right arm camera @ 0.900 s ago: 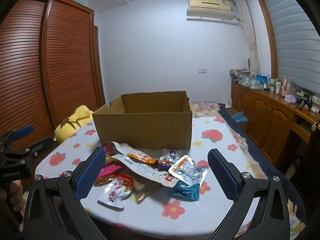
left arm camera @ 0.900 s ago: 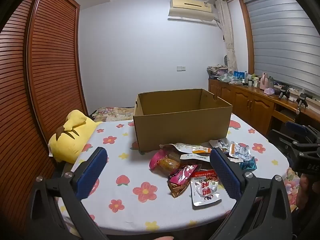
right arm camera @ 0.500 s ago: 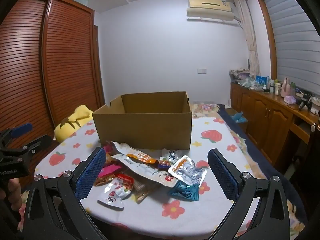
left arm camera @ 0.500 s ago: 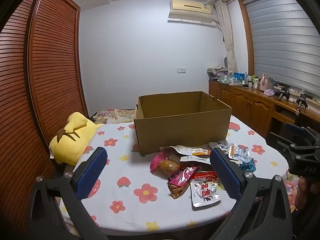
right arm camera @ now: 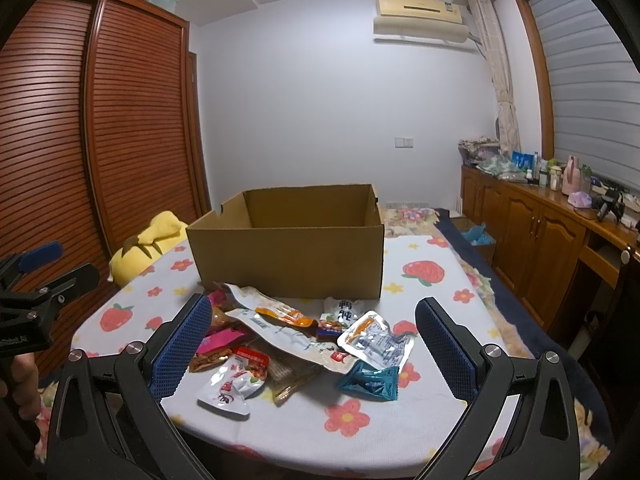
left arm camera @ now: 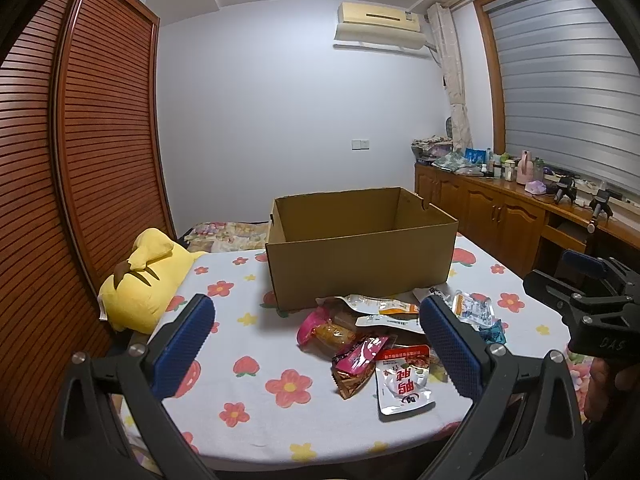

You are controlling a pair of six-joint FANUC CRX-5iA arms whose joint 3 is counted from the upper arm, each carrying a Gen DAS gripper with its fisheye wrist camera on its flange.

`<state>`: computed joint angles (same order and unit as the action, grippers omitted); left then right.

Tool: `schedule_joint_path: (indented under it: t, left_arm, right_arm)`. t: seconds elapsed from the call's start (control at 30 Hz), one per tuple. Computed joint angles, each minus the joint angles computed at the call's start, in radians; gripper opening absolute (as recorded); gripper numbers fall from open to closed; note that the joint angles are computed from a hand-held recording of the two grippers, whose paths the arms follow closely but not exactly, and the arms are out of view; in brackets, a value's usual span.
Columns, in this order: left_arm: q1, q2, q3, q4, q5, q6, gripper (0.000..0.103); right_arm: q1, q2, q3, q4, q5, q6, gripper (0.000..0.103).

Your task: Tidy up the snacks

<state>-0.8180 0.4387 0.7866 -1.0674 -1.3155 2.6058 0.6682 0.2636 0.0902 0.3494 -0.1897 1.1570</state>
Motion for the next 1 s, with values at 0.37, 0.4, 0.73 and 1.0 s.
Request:
schedule_joint_path:
  t: [0.37,0.4,0.73,1.0]
  left_arm:
    - [-0.007,0.003,0.003,-0.006,-0.005,0.000,0.103]
    - [-0.007,0.003,0.002,-0.007,-0.006,0.001,0.103]
    - [-0.009,0.004,0.006,-0.006,-0.008,-0.003,0.103]
    - [-0.016,0.004,0.011,-0.011,-0.007,-0.001,0.103]
  right_arm:
    - [0.000,-0.005,-0.016,0.035,0.015,-0.035,0.103]
    - [0.000,-0.005,-0.016,0.036,0.016,-0.035,0.103]
    - [0.001,-0.006,-0.020,0.050,0.019,-0.050,0.103]
    - [0.000,-0.008,-0.023,0.055,0.022,-0.055,0.103]
